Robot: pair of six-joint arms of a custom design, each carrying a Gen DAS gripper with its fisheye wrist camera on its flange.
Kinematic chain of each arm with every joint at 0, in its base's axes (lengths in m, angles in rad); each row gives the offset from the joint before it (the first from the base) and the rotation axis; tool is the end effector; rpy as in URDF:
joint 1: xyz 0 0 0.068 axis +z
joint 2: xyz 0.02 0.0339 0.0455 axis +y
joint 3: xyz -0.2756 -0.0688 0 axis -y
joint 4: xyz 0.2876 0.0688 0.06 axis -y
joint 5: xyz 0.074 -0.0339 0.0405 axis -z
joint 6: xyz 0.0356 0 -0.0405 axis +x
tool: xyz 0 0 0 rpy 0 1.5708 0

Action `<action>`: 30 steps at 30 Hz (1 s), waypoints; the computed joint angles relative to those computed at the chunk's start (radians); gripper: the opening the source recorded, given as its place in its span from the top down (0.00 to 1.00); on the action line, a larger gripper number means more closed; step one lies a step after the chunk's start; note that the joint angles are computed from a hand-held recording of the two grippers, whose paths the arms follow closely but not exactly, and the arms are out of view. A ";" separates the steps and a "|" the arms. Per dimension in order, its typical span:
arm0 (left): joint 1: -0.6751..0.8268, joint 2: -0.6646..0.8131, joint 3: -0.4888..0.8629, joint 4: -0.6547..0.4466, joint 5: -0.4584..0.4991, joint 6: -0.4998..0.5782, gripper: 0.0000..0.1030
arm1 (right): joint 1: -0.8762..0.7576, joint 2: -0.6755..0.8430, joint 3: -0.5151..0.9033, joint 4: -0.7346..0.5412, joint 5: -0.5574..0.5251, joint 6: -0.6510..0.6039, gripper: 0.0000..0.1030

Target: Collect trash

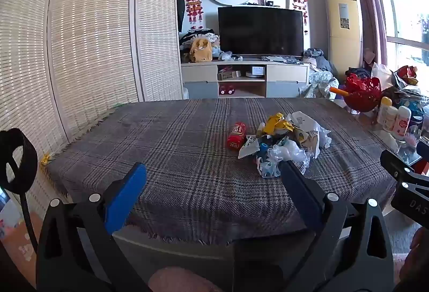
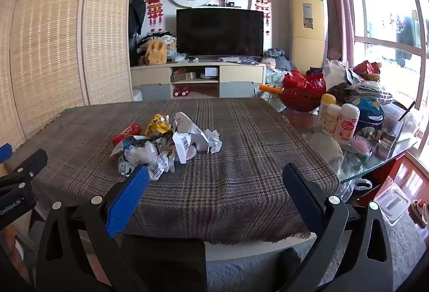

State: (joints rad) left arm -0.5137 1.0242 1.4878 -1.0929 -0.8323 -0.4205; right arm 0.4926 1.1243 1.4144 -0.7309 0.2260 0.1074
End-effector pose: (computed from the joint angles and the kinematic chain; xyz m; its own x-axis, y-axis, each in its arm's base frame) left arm 0.1752 -0.0687 0.4736 -0.3905 -0.0952 -0.9157 -0.3826 0.9215 0.0673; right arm 0.2308 0.1149 0.4555 -0.4040 -0.0983 -0.9094 -0.2404 0.9707 0.0019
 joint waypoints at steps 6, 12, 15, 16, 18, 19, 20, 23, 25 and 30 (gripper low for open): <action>0.000 -0.001 -0.001 0.003 0.002 -0.001 0.08 | -0.002 0.002 0.002 -0.001 -0.006 0.003 0.03; 0.001 -0.002 -0.002 0.006 0.002 0.003 0.08 | -0.005 0.003 0.003 -0.001 -0.009 0.004 0.03; 0.002 -0.003 -0.005 0.010 0.003 0.004 0.08 | -0.005 0.003 0.004 -0.002 -0.009 0.005 0.03; 0.004 -0.003 -0.006 0.013 0.005 0.007 0.08 | -0.005 0.003 0.004 -0.003 -0.010 0.006 0.03; 0.022 0.003 0.008 0.017 0.023 0.023 0.08 | -0.003 0.003 0.004 -0.004 -0.009 0.007 0.03; 0.017 0.002 0.008 0.014 0.016 0.020 0.08 | -0.002 0.003 0.004 -0.005 -0.008 0.008 0.03; 0.021 -0.002 0.019 0.002 0.020 0.024 0.08 | -0.011 0.004 0.006 -0.004 -0.016 0.003 0.03; 0.022 0.002 0.037 -0.010 0.021 0.028 0.08 | -0.008 0.004 0.007 -0.005 -0.013 0.004 0.03; 0.026 0.005 0.036 0.000 0.023 0.032 0.08 | -0.008 0.005 0.008 -0.006 -0.013 0.005 0.03; 0.008 -0.004 0.031 -0.005 0.005 0.022 0.08 | -0.005 0.005 0.008 -0.008 -0.011 0.008 0.03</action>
